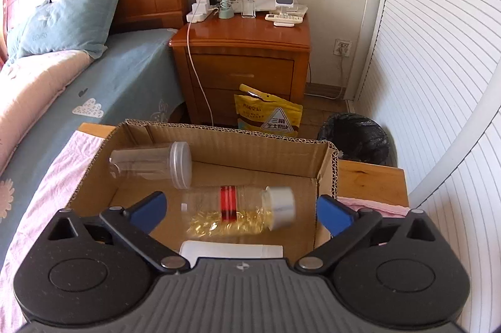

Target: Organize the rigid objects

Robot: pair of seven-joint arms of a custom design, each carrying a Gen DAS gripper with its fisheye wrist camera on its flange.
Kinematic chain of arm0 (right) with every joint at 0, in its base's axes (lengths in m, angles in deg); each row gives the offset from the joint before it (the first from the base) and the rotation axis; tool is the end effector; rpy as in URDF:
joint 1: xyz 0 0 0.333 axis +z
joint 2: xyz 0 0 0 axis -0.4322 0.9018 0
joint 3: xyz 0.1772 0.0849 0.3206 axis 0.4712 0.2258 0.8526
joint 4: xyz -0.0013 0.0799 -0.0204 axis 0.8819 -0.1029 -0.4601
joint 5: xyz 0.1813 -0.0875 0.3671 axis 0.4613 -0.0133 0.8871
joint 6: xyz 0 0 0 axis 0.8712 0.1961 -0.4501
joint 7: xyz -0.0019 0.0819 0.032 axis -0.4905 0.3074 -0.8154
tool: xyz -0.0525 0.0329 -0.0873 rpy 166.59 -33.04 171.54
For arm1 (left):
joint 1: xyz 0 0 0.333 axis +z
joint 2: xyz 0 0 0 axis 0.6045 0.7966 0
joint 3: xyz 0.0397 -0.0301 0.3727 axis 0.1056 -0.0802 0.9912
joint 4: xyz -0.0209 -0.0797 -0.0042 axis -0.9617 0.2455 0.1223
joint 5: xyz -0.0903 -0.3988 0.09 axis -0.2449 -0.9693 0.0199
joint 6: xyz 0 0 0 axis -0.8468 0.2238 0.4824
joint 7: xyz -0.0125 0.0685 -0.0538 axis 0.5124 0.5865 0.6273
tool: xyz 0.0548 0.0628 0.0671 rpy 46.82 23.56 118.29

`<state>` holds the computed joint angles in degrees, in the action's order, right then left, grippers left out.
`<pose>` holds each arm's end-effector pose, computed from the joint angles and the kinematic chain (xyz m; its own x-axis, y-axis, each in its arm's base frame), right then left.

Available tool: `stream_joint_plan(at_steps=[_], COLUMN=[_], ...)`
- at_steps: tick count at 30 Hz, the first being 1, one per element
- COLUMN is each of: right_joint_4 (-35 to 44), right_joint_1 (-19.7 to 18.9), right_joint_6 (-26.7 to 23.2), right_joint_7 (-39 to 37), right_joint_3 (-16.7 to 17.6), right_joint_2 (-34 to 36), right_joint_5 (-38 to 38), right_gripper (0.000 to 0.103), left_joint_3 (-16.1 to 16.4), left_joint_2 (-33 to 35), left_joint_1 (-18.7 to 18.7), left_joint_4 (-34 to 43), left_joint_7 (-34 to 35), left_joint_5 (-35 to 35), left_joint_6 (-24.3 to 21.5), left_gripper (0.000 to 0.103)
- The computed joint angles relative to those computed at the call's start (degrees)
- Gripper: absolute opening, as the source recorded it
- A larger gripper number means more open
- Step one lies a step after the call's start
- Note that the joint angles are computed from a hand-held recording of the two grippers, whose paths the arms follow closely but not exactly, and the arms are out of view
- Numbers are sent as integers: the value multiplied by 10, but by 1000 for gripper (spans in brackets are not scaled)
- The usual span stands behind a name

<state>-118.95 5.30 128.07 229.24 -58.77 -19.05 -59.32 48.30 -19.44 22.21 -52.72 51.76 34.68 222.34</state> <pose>0.5704 0.3888 0.5104 -0.0762 -0.9956 -0.0537 -0.7533 0.0928 -0.6510 0.4173 -0.3138 0.5243 -0.4964 -0.8679 -0.0195 -0.5713 0.3434 -0.7455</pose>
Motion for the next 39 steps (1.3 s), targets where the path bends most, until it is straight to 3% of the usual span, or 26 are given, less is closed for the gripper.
stream_joint_plan(at_steps=[7, 11, 18, 23, 28, 35, 39], right_joint_4=[-38, -66, -124, -147, -172, -191, -192], right_joint_1=[4, 4, -1, 2, 6, 16, 23], right_joint_6=[-6, -13, -12, -55, -69, -78, -84], right_joint_7=[18, 32, 81, 118, 167, 233, 258], right_joint_3=[12, 29, 64, 91, 104, 109, 105], right_joint_2=[-41, -69, -123, -144, -148, -134, -122], right_joint_5=[-23, -38, -73, -88, -81, -76, -75], right_gripper=[103, 103, 103, 103, 103, 103, 103], left_joint_3=[-5, -22, -20, -27, -45, -122, -118], left_joint_2=[-11, -27, -64, -92, -103, -97, -78], left_joint_1=[-2, 15, 11, 23, 50, 132, 124], left_joint_4=[-4, -7, -22, -36, -64, -85, -89], left_joint_7=[-7, -29, -35, -45, -85, -163, -176], left_joint_5=[5, 26, 30, 40, 51, 89, 87], left_joint_6=[-10, -21, -43, -66, -30, 17, 23], left_gripper=[99, 99, 100, 100, 100, 100, 100])
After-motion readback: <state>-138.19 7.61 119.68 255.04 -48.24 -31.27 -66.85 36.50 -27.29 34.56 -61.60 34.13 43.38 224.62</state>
